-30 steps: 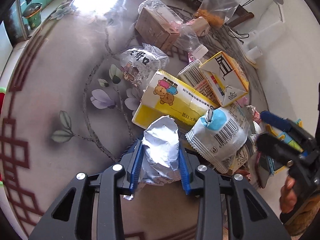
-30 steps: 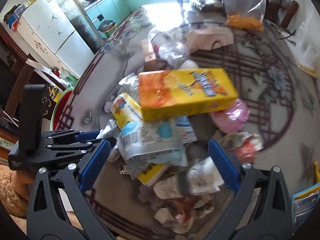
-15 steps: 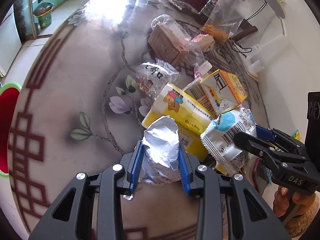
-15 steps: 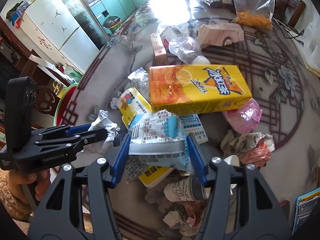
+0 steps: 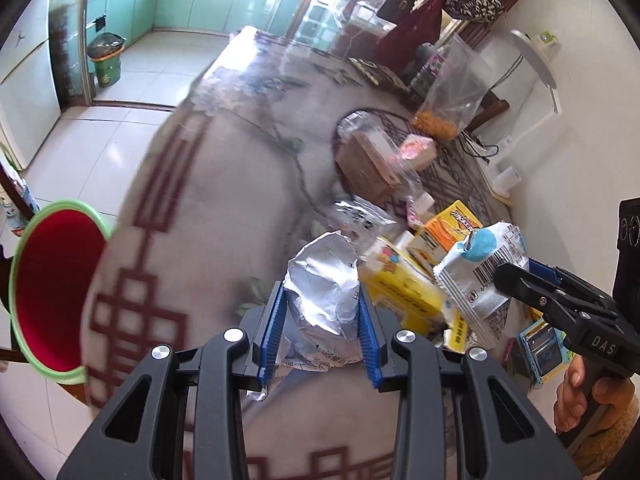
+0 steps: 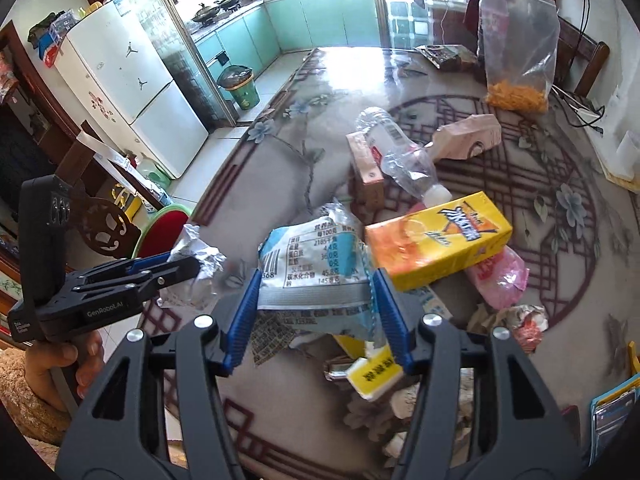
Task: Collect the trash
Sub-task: 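Carry both wrappers to the red bucket and open both tools to drop them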
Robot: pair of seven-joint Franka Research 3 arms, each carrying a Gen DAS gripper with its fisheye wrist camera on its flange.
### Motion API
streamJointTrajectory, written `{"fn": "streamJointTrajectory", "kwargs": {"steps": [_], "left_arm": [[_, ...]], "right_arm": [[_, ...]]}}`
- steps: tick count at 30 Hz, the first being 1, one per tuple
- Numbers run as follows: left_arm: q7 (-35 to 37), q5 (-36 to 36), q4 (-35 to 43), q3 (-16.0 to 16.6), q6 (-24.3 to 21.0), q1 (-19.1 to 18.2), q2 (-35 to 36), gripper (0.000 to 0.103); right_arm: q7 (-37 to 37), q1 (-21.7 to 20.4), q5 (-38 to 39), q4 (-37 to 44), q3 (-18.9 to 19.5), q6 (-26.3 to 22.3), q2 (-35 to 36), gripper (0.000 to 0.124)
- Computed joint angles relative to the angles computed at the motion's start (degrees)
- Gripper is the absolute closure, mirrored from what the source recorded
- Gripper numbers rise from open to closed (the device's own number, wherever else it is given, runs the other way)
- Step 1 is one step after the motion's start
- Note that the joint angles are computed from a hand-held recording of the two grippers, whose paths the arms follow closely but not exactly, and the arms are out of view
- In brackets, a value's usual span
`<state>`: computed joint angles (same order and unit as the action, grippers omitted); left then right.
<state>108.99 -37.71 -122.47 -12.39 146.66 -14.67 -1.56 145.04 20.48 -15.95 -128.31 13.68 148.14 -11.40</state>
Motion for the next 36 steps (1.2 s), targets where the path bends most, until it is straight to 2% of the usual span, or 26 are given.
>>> {"fn": "streamJointTrajectory", "kwargs": {"steps": [5, 13, 17, 21, 28, 30, 31, 32, 36], "left_arm": [[2.8, 0.2, -0.3, 2.6, -1.3, 2.9, -0.6, 0.071], [6.1, 2.5, 1.3, 5.9, -3.4, 9.3, 0.7, 0.071], [4.8, 5.8, 2.5, 6.9, -3.7, 12.6, 2.8, 0.070], [3.4, 8.0, 3.3, 6.9, -3.6, 15.3, 4.7, 0.069], [2.4, 9.9, 4.7, 6.3, -3.8, 18.5, 7.1, 0.069], [1.3, 11.0, 5.0, 6.2, -3.1, 18.9, 7.6, 0.060], [0.9, 11.2, 5.0, 6.1, -2.9, 19.1, 7.6, 0.047], [0.8, 10.8, 5.1, 6.0, -2.6, 19.4, 7.7, 0.039], [0.0, 11.1, 5.8, 5.8, -2.1, 20.0, 8.0, 0.039]], "right_arm": [[4.0, 2.1, -3.4, 9.0, 1.1, -2.8, 7.9, 0.069], [5.2, 9.8, -5.6, 25.2, -2.4, -3.8, 22.4, 0.069], [1.5, 12.5, -1.9, 35.1, -3.7, -3.3, 31.0, 0.069], [-3.8, 14.4, 3.1, 45.3, -4.2, -5.0, 38.9, 0.067], [-10.7, 18.4, 8.6, 63.1, -6.9, -12.0, 50.4, 0.067], [-11.7, 19.1, 10.3, 65.1, -8.0, -12.2, 51.8, 0.057], [-11.7, 19.5, 11.1, 65.8, -8.6, -12.4, 52.2, 0.053], [-11.4, 19.9, 11.7, 65.8, -9.4, -12.4, 52.2, 0.051], [-10.0, 21.3, 11.9, 64.2, -11.8, -11.5, 51.0, 0.050]]}}
